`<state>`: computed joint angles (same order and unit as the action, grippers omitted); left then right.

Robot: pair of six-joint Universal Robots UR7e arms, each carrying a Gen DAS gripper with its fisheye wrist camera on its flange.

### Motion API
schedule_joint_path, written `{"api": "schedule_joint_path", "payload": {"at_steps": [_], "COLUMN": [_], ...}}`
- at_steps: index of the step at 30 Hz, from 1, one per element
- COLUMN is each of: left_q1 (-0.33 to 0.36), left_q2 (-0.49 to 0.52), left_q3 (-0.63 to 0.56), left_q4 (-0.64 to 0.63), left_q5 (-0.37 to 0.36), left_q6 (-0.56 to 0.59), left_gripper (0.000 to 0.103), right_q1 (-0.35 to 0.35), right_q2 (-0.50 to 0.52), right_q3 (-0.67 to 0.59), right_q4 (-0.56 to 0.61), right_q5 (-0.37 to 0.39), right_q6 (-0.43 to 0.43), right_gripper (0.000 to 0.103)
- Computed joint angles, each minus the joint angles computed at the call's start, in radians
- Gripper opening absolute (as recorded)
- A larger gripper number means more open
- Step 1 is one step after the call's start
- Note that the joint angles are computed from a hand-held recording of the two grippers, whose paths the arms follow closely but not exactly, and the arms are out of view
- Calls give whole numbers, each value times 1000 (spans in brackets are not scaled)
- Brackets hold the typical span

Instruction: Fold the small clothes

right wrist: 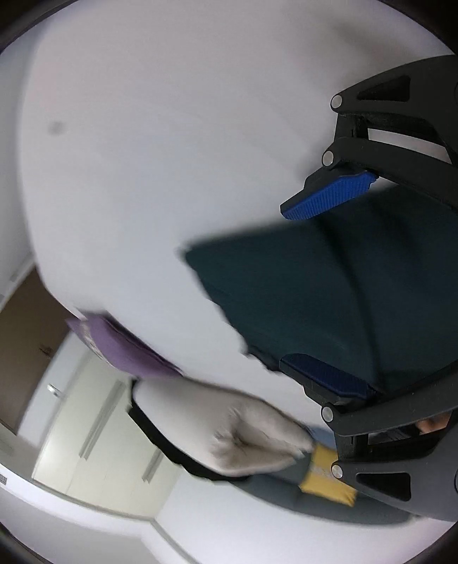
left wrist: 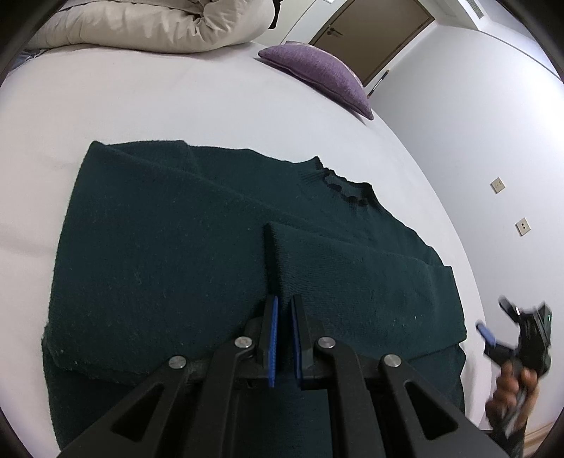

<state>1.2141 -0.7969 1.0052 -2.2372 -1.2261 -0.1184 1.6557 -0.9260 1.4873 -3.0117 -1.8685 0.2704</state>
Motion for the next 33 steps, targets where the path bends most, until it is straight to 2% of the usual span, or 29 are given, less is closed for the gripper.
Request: {"api": "schedule_joint_path", "payload": {"at_steps": [2, 5, 7, 8, 9, 10, 11, 13, 16, 20, 23, 25, 26, 30, 33], "left_q1": [-1, -11, -16, -15, -15, -19, -22, -26, -18, -15, -1, 0, -3, -1, -3], "left_q2": [5, 17, 26, 31, 31, 38, 43, 52, 41, 26, 46, 42, 37, 33, 27], "left_q3": [-6, -23, -37, -47, -46, -51, -52, -60, -52, -42, -71, -47, -33, -27, -19], "left_q4": [2, 27, 41, 49, 47, 46, 41, 41, 25, -10, 27, 1, -15, -25, -30], "left_q5": [4, 38, 54, 47, 45, 60, 71, 82, 51, 60, 66, 74, 80, 62, 65], "left_q6": [1, 26, 34, 39, 45, 53, 60, 67, 54, 47, 41, 66, 77, 68, 67], "left_gripper": [8, 9, 22, 26, 30, 30, 29, 8, 8, 8, 8, 8, 8, 8, 8], "right_q1": [-8, -25, -31, -27, -23, -18, -12, -2, 13, 39, 42, 31, 21, -14, -20], "right_q2": [44, 145, 194, 221, 236, 248, 259, 284, 299, 299, 319, 339, 335, 274, 265], "right_q3": [-94, -281, -356, -386, -403, -419, -434, -456, -464, -451, -486, -519, -510, -412, -406], "right_q4": [63, 232, 292, 283, 278, 286, 294, 281, 239, 176, 210, 271, 271, 201, 211], "right_q5": [-30, -78, -99, -130, -138, -148, -174, -228, -251, -262, -280, -313, -309, -195, -170], "right_q6": [-44, -73, -78, -114, -144, -174, -188, -223, -255, -332, -334, -296, -282, -217, -212], "right_gripper": [78, 75, 63, 59, 46, 26, 20, 9, 7, 7, 7, 7, 7, 7, 8]}}
